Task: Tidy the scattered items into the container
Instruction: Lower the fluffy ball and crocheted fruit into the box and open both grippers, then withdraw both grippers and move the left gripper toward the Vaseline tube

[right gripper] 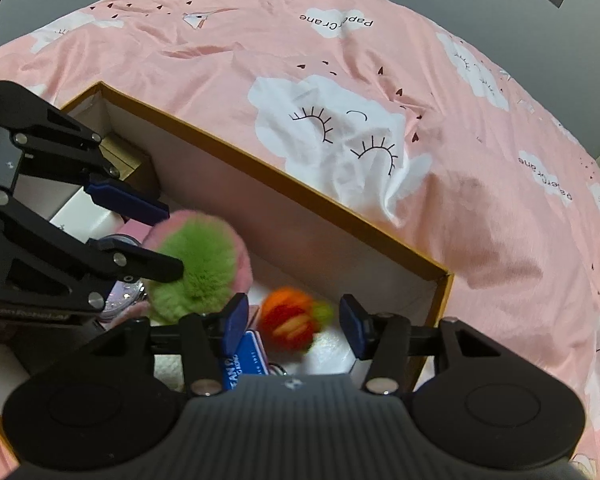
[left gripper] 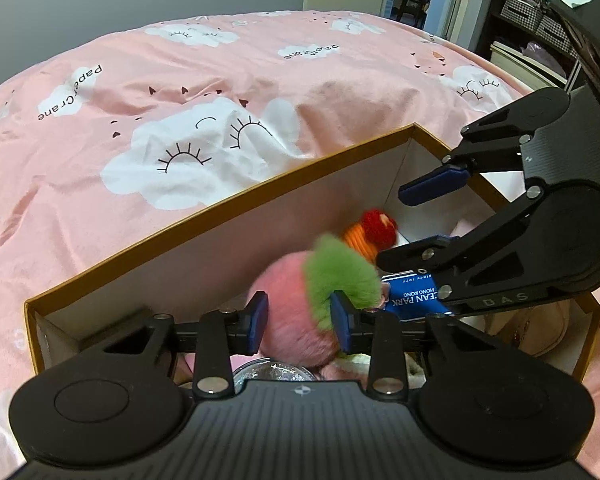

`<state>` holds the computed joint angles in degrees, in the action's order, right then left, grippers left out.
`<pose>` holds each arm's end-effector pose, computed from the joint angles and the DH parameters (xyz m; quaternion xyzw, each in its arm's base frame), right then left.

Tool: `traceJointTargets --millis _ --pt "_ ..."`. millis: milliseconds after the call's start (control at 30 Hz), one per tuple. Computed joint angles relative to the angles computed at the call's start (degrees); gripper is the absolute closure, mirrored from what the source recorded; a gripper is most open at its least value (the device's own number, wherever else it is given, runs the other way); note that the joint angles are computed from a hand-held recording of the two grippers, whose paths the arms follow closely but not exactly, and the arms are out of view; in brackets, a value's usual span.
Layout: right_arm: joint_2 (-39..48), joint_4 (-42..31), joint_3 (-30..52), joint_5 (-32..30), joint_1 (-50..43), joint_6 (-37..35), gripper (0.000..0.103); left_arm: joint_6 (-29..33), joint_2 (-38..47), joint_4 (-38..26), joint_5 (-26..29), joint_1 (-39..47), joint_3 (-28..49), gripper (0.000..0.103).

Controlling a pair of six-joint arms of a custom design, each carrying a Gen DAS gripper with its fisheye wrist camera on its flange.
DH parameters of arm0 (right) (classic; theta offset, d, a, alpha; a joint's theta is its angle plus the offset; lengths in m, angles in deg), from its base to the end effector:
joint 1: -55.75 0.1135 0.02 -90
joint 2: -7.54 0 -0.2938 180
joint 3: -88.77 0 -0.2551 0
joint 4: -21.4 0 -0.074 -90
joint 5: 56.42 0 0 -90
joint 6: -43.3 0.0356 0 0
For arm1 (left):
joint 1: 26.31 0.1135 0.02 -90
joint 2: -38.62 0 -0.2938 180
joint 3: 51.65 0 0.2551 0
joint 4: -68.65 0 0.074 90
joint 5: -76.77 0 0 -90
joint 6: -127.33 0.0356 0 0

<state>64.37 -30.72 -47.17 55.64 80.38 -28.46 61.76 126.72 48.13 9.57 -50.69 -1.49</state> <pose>0.1451 0.0518 0.2062 -0.0119 0.9589 -0.0959 0.2668 0.2378 -0.1229 0.1593 0.4387 0.8369 -0.1901 0.2665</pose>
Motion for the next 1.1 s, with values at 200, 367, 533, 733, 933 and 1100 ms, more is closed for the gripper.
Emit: traceJointTargets --millis 200,367,533,733,933,1100 --pt "-0.9 -1.0 0.1 -4.7 -2.2 0.6 0.06 0.1 -1.4 -1.2 0.2 1.2 -0.2 0.064" --pt "-3.4 -4.1 1.1 -0.7 2.8 5.4 0.059 1.9 -7.2 -4.7 1.6 3.4 -0.8 0.064" --pt "-7.0 -9.4 3.1 7.1 14.3 16.8 0.059 5.0 -17.3 -11.4 4.0 7.8 -1.4 0.064" --pt "-7.7 -18.1 6.9 20.8 38.2 42.3 0.058 12.1 -29.7 -24.6 10.1 19.3 -0.3 0.064" --pt "3.6 -29.7 12.0 32.1 63.0 73.6 0.056 22.8 -35.9 -38.0 15.1 35.9 -0.7 0.062" --pt "12.7 -28.7 13.4 33.5 73.8 89.3 0.056 31.3 -33.4 -45.8 16.0 49.8 -2.6 0.06"
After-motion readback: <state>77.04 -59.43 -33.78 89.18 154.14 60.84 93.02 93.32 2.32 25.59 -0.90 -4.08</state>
